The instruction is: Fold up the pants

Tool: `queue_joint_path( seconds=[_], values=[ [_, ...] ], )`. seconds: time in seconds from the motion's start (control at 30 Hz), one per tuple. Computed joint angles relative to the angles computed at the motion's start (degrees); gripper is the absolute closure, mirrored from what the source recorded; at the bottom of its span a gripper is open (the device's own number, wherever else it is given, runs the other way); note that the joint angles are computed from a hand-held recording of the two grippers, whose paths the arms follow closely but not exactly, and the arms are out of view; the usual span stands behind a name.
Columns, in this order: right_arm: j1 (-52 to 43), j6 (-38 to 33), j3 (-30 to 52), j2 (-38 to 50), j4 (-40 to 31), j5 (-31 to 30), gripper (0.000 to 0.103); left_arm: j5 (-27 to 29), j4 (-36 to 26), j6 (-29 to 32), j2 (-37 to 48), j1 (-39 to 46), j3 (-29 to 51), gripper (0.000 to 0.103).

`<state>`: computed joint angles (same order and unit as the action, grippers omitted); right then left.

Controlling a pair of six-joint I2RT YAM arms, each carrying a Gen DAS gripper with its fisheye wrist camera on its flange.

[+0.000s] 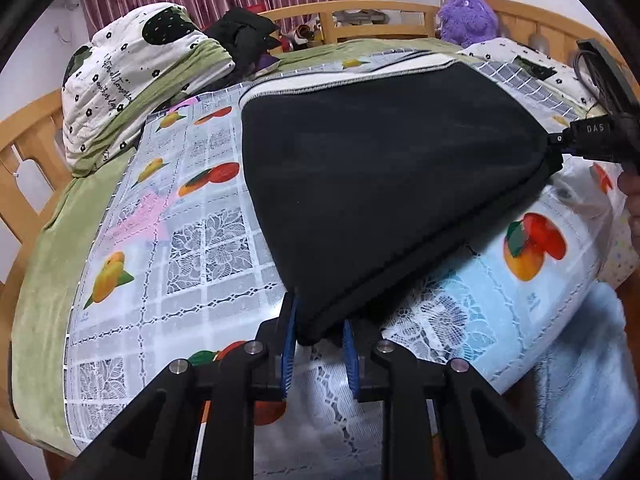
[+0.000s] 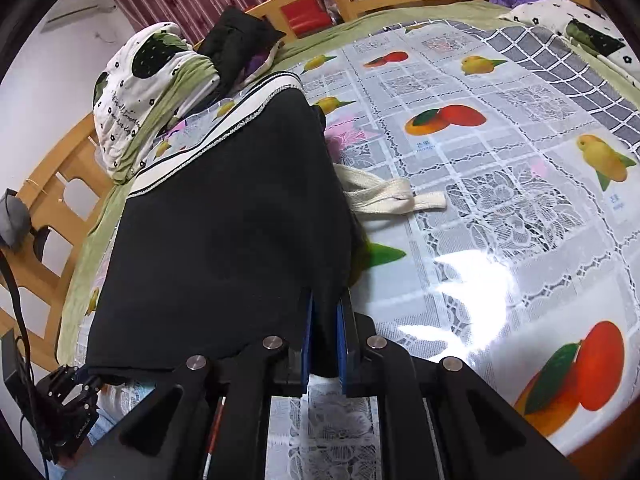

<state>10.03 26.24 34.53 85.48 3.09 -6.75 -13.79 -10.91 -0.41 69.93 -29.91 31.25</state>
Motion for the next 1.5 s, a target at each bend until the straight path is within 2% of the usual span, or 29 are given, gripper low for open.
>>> queue_joint_path(
  seconds=[0.2,0.3,0.33,0.4,0.47,0.5,0.53,0.6,0.67,0.73,0.8,0.93,1.03,1.13,1.23,1.3,1.33,1.43,1.5],
  values=[
    [5.75,-5.16,3.74,-6.06,-11.13,10.34,0.090,14.77,-10.03,4.52,-9.19,10.58,0.47,0.081],
    [5.92,-7.07,2.47,-12.15,-13.23,11.49,0.090,17.31,-13.51,3.97,-13.22,14.11,0.45,0.076],
    [5.57,-8.09,1.65,-15.00,-13.39,10.99,0.089,19.81,-14.52,3.67,-14.15,16.25,1.00,0.074],
    [5.91,-9.26,1.67,-16.46,-11.97,10.87,0.080,22.66,-13.47,2.09,-12.72,18.05,2.74,0.073],
    [6.97,-9.66,1.95,-15.35,-9.36,11.31,0.070,22.89,-10.68,-0.59,-8.48,16.93,5.83,0.072],
    [7.69,-9.41,2.45,-13.21,-7.79,11.65,0.069,24.18,-8.46,-1.92,-5.36,15.76,7.84,0.071],
    [8.28,-9.27,3.21,-10.57,-6.68,11.74,0.069,25.33,-6.75,-2.36,-3.02,15.06,8.89,0.064],
    [9.02,-9.15,3.93,-4.09,-4.61,13.19,0.069,22.40,-3.92,-4.62,2.23,12.22,10.57,0.063],
    [8.79,-7.56,4.59,2.31,-3.50,13.69,0.071,20.25,-4.08,-6.11,8.54,10.13,12.05,0.063],
    [8.59,-6.50,0.23,2.00,2.27,12.77,0.071,15.09,-0.80,-6.53,9.62,7.40,9.13,0.062],
    [9.19,-6.47,0.24,0.23,-0.43,13.37,0.071,13.03,-0.48,-5.41,7.65,6.02,7.56,0.062],
    [9.12,-6.51,3.96,-0.23,-7.47,13.56,0.070,16.29,-6.17,-8.16,5.82,8.44,10.74,0.062],
    [9.48,-5.58,5.96,-3.29,-12.58,15.08,0.070,15.09,-9.03,-9.33,2.78,9.61,12.80,0.062],
    [9.63,-5.58,7.95,-8.55,-16.22,18.66,0.069,13.40,-13.55,-11.03,1.92,9.64,19.10,0.062],
    [8.92,-7.64,14.63,-9.27,-20.91,20.63,0.063,12.50,-16.24,-11.74,3.55,9.88,26.20,0.061],
    [7.98,-8.18,21.79,-6.35,-24.13,19.73,0.062,11.88,-16.15,-12.62,5.88,10.17,30.38,0.059],
    [7.47,-8.45,24.12,-5.16,-24.27,18.82,0.062,12.41,-15.82,-12.93,8.18,10.73,32.83,0.053],
    [6.41,-10.57,30.42,0.60,-21.71,15.86,0.061,15.44,-13.77,-12.80,16.62,12.35,39.49,0.053],
    [5.66,-11.08,33.56,5.84,-19.07,13.87,0.061,15.21,-12.03,-11.98,21.87,11.81,42.87,0.053]
  ],
)
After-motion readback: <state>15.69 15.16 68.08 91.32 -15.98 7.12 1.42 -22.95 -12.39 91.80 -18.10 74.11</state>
